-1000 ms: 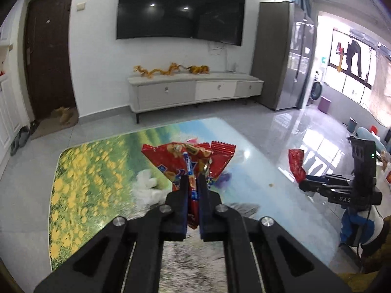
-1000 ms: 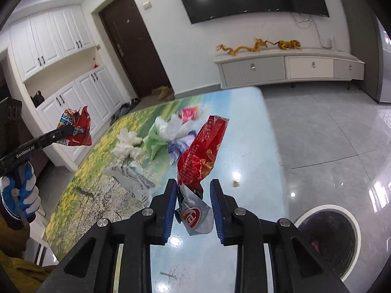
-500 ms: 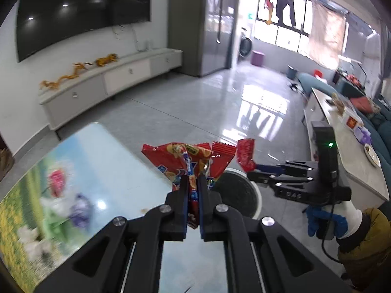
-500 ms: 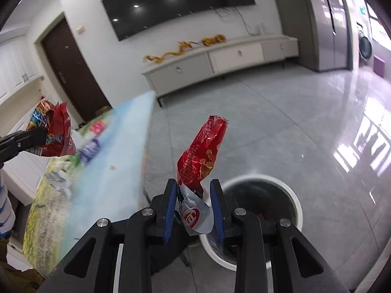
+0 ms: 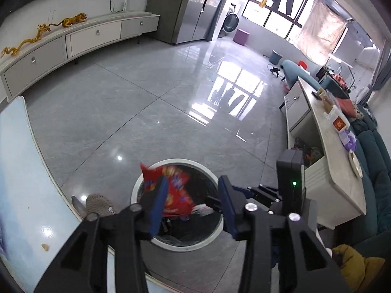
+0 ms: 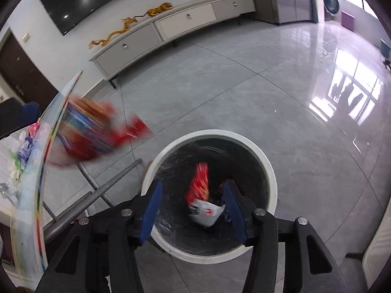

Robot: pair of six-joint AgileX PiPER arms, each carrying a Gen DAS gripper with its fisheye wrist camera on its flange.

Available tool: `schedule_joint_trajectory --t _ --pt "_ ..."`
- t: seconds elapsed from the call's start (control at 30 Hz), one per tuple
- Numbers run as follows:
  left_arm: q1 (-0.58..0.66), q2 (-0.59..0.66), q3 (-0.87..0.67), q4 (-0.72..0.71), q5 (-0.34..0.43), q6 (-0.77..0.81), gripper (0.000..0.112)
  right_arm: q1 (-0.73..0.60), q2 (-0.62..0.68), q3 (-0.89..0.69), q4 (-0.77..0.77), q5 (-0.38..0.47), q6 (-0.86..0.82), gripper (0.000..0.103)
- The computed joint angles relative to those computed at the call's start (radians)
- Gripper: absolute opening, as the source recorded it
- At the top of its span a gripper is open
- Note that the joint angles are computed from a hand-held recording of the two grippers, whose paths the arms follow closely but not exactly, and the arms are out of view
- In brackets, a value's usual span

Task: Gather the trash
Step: 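Carry both red wrappers over the trash bin and open both grippers, then move both tools back to the table, left toward the white printed bag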

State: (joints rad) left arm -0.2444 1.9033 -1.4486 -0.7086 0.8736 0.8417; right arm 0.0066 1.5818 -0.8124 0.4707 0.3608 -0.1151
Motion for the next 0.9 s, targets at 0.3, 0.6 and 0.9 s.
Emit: schedule_joint_trajectory --t 0.3,0.6,0.9 --pt "0.066 -0.190 0.175 0.011 -0.111 0.089 0.042 0.014 -0.113 0.038 -0.124 0.008 0.158 0.052" --pt "0.277 -0.423 0.329 -0.088 -0.107 0.269 0.042 0.192 -0.301 -0.033 -0.493 0.113 0.557 0.052" --pt "0.679 -0.499 0.389 -0.252 0.039 0.542 0.049 0.488 -0.311 -0.257 -0.801 0.266 0.837 0.055"
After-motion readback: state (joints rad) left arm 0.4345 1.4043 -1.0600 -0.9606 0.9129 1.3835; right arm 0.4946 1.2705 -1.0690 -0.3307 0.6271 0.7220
